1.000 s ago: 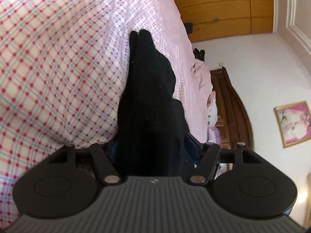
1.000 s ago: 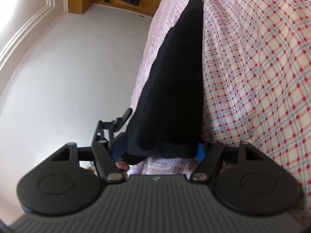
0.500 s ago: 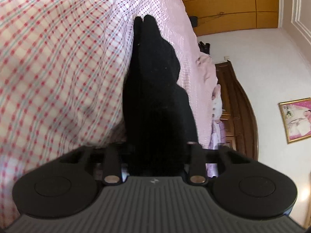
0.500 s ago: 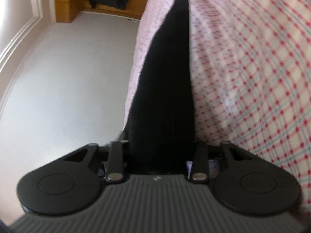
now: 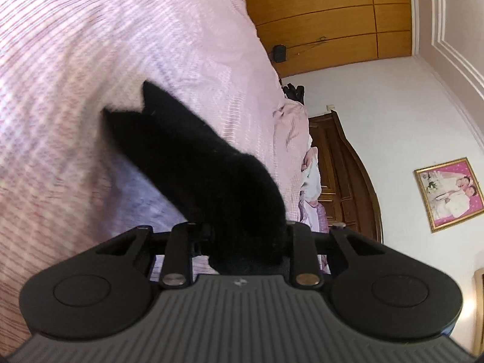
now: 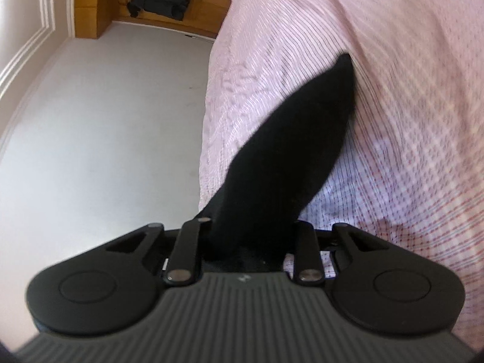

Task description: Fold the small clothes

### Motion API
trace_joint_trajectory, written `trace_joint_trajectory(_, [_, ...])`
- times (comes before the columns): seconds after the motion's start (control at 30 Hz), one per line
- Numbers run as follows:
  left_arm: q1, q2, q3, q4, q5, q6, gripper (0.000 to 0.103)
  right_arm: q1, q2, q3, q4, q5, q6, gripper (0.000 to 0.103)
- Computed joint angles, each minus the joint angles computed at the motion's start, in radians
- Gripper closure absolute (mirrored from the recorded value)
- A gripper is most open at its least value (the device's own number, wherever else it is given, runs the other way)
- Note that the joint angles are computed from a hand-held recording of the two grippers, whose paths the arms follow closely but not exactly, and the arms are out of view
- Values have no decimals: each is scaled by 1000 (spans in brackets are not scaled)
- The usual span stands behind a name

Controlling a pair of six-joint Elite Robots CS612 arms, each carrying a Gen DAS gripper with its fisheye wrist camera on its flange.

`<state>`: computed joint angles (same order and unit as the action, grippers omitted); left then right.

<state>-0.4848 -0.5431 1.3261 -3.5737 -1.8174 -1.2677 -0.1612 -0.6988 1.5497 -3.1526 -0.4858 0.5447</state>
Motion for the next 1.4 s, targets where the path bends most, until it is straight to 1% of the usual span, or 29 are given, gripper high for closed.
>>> trace_joint_trajectory(0.1, [-6,3,-53,44,5,22,73,-16,3,-20,-25,17,20,76])
trace_joint_trajectory(0.17, [-7,12,-92,74,-2,24,73,-27,18,-52,-41,21,59,77])
trace_joint_trajectory(0.2, [-6,28,-135,97,-2,28,73,-29,34,-83,-38,21,75,77])
trace_joint_trajectory(0.27, [-4,56,-224,149,0,36,73,-28,73,-169,-47,18,143,79])
trace_joint_trajectory(0.37, [3,131,-422,258,5,80,73,-31,120,-294,-45,0,195,83])
trace_joint_trajectory(0.4, [6,160,-498,296,8,100,73,-32,138,-336,-61,-2,217,86])
trace_joint_trajectory(0.43, [8,193,-577,328,11,120,73,-33,156,-376,-91,-5,242,87])
trace_joint_trajectory(0.47, [10,225,-651,349,12,139,73,-36,176,-424,-136,-6,280,89])
trace_joint_trajectory(0.5, [11,260,-729,366,18,158,73,-40,198,-473,-190,-2,321,94])
trace_joint_trajectory(0.53, [11,297,-805,377,22,175,73,-44,213,-507,-218,1,338,96])
trace_joint_trajectory(0.6, [13,359,-924,381,4,185,76,-47,222,-533,-196,-16,305,96])
trace_joint_trajectory(0.63, [13,377,-949,371,-1,178,80,-51,233,-543,-206,-10,315,96])
trace_joint_trajectory(0.67, [12,385,-954,349,-9,171,87,-54,246,-547,-219,-4,327,96])
trace_joint_trajectory(0.7, [10,388,-944,340,-18,168,91,-54,261,-551,-223,-4,338,96])
trace_joint_trajectory(0.73, [8,379,-916,347,-27,173,97,-57,264,-532,-218,-1,338,96])
trace_joint_trajectory(0.8, [1,366,-860,361,-32,189,98,-63,267,-482,-219,0,332,97])
trace_joint_trajectory(0.83, [-2,360,-831,351,-34,183,98,-65,270,-466,-220,6,328,97])
trace_joint_trajectory(0.9, [-8,350,-776,345,-41,156,99,-70,266,-413,-208,12,305,97])
trace_joint_trajectory(0.97, [-15,335,-713,311,-40,128,99,-79,255,-351,-208,22,288,97])
trace_joint_trajectory(1.1, [-30,315,-601,205,-42,70,99,-91,205,-225,-160,33,180,97])
trace_joint_trajectory(1.13, [-35,303,-565,185,-39,69,99,-95,199,-204,-152,35,159,97])
trace_joint_trajectory(1.17, [-38,292,-531,172,-36,69,99,-100,196,-186,-160,56,150,100])
trace_joint_trajectory(1.2, [-42,284,-504,164,-37,72,99,-106,189,-165,-147,72,122,100])
trace_joint_trajectory(1.23, [-45,280,-484,171,-32,82,99,-109,179,-141,-126,71,78,100])
trace_joint_trajectory(1.27, [-49,279,-470,174,-28,89,99,-113,169,-121,-113,59,37,100])
trace_joint_trajectory(1.3, [-51,280,-459,177,-37,90,99,-116,153,-100,-66,34,-32,96])
trace_joint_trajectory(1.33, [-52,284,-457,182,-52,86,99,-116,136,-82,-5,-4,-94,96])
trace_joint_trajectory(1.37, [-54,284,-445,175,-62,72,98,-120,134,-79,18,-14,-114,96])
trace_joint_trajectory(1.4, [-56,285,-436,164,-62,59,98,-125,135,-78,27,-7,-115,96])
